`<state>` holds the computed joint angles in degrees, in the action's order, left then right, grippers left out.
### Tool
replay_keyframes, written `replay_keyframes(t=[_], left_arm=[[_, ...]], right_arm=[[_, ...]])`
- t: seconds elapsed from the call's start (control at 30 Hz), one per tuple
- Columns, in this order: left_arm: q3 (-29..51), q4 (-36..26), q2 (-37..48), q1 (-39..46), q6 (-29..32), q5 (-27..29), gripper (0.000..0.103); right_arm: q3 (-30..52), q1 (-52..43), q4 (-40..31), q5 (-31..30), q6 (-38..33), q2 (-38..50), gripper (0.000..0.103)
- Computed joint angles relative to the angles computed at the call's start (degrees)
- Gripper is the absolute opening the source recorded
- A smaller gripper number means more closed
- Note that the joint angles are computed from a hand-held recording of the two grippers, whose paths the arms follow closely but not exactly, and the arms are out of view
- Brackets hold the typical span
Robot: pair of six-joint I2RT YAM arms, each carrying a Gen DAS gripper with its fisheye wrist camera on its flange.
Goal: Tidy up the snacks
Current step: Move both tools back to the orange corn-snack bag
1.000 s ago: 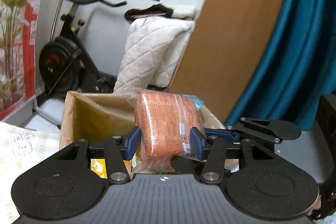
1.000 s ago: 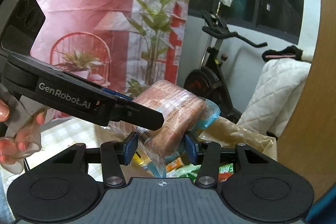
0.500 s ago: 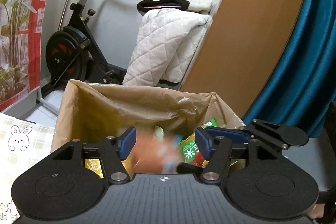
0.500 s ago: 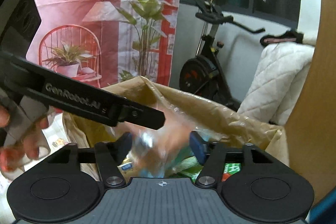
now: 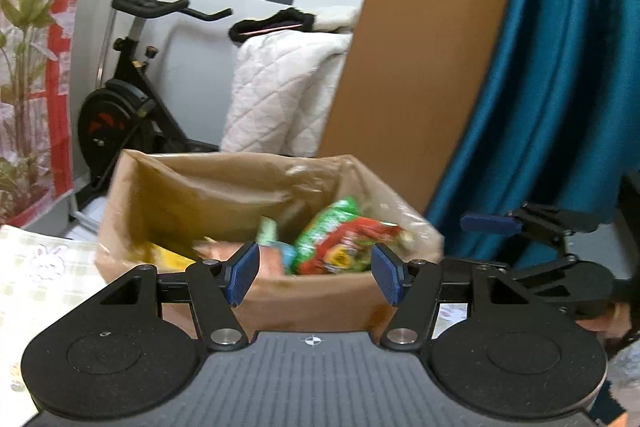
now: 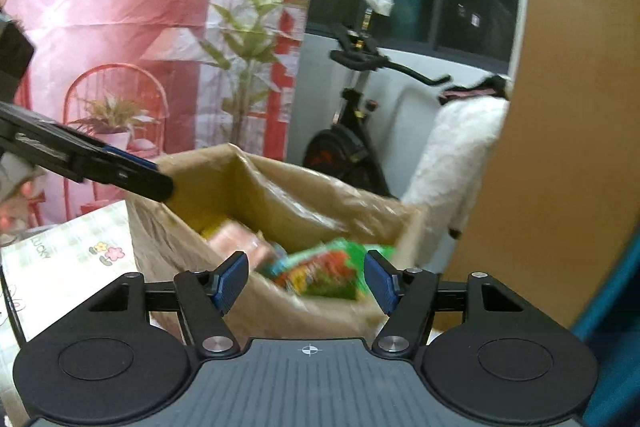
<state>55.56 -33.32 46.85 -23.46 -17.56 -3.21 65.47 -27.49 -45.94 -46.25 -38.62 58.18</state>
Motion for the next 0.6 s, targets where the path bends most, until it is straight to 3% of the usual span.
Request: replay_keyframes(t=[0.1, 0.2, 0.43, 0.6], left_arm=[[-1.8, 1.2, -0.6, -5.9, -1.6, -3.7, 0.064], [-4.3, 2.9, 0.2, -10.6, -3.7, -6.1, 0.064], [-9.2, 8.1, 5.2, -16.1, -8.9, -5.9, 0.064], [-11.7, 9.9, 8.2, -19.2, -10.3, -7.3, 0.063]], right_arm=[[-1.9, -6.2, -1.9, -2.9, -3.6, 0.5, 0.065], [-4.9, -9.3, -1.3, -1.2, -4.9, 1.9, 0.065], [-17.5, -8.5, 12.1, 10.1, 1.4, 5.8, 0.063], [-21.6, -9.2, 18.8, 12.1, 6.0, 13.9, 0.062]])
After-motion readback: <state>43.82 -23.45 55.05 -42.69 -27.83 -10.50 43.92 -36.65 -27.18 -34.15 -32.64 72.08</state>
